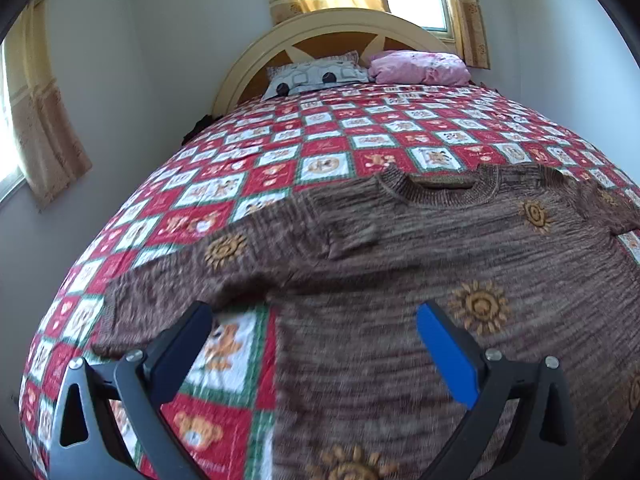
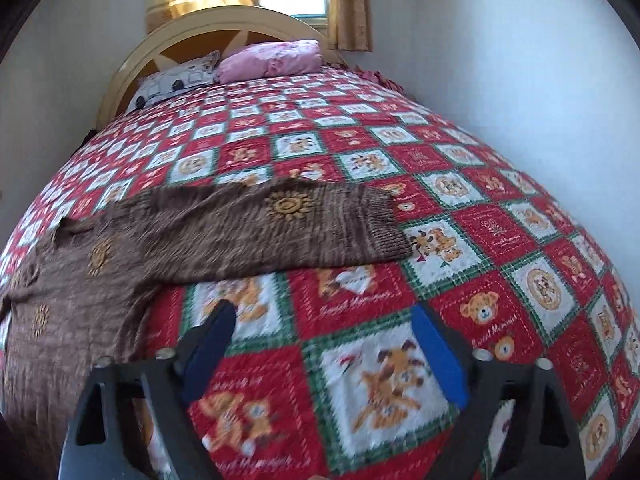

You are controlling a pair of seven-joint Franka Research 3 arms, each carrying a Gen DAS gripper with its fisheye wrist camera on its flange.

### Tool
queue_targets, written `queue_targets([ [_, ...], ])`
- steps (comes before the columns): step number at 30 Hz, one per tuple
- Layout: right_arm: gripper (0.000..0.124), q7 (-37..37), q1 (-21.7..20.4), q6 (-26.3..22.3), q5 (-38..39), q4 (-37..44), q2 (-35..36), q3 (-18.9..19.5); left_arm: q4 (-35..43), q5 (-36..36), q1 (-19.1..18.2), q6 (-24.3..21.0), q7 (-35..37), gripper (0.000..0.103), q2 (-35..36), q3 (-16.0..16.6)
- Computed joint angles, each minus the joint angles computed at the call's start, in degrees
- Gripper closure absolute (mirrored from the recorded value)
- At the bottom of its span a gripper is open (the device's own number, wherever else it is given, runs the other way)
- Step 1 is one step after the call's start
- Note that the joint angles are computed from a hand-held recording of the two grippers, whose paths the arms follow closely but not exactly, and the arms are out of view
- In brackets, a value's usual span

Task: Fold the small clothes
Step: 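Move both grippers down toward the brown sweater's sleeve and body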

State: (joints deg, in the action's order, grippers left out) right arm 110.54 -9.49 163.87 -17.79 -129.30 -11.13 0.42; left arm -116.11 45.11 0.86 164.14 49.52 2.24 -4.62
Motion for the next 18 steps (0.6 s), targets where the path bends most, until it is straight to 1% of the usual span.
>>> queue_targets([
  [2, 0.049, -0.8, 0.5, -0.8, 3.2, 2.9, 2.9, -1.3, 2.6, 0.4, -0.3, -0.9, 0.1, 0.000, 2.4, -0.1],
  [4, 0.052, -0.9, 0.8, -0.9, 5.2, 4.7, 4.7, -2.6, 5.0, -2.4, -0.6, -2.2, 2.1, 0.000, 4.5, -0.1],
  [6, 0.061, -1.6, 1.3, -1.5, 7.9, 6.7, 6.4, -3.9, 6.5, -5.1, -0.9, -2.7, 3.8, 0.000, 5.8, -0.1],
  [9, 0.071, -3.3, 2.0, -2.5, 12.6, 9.3, 8.7, -5.5, 8.4, -8.2, -1.5, -2.9, 6.7, 0.000, 7.3, -0.4],
  [11, 0.071, -5.7, 2.4, -3.4, 17.3, 11.0, 10.3, -6.4, 10.2, -8.8, -2.3, -3.4, 7.8, 0.000, 8.6, -0.3],
  [15, 0.071, -5.0, 2.8, -4.6, 18.2, 13.0, 12.1, -7.3, 14.9, -12.5, -3.0, -4.7, 12.1, 0.000, 12.2, -0.8],
  [18, 0.072, -5.5, 3.0, -5.3, 19.1, 14.3, 13.4, -7.7, 17.7, -12.2, -4.4, -6.3, 11.7, 0.000, 14.7, 0.4],
])
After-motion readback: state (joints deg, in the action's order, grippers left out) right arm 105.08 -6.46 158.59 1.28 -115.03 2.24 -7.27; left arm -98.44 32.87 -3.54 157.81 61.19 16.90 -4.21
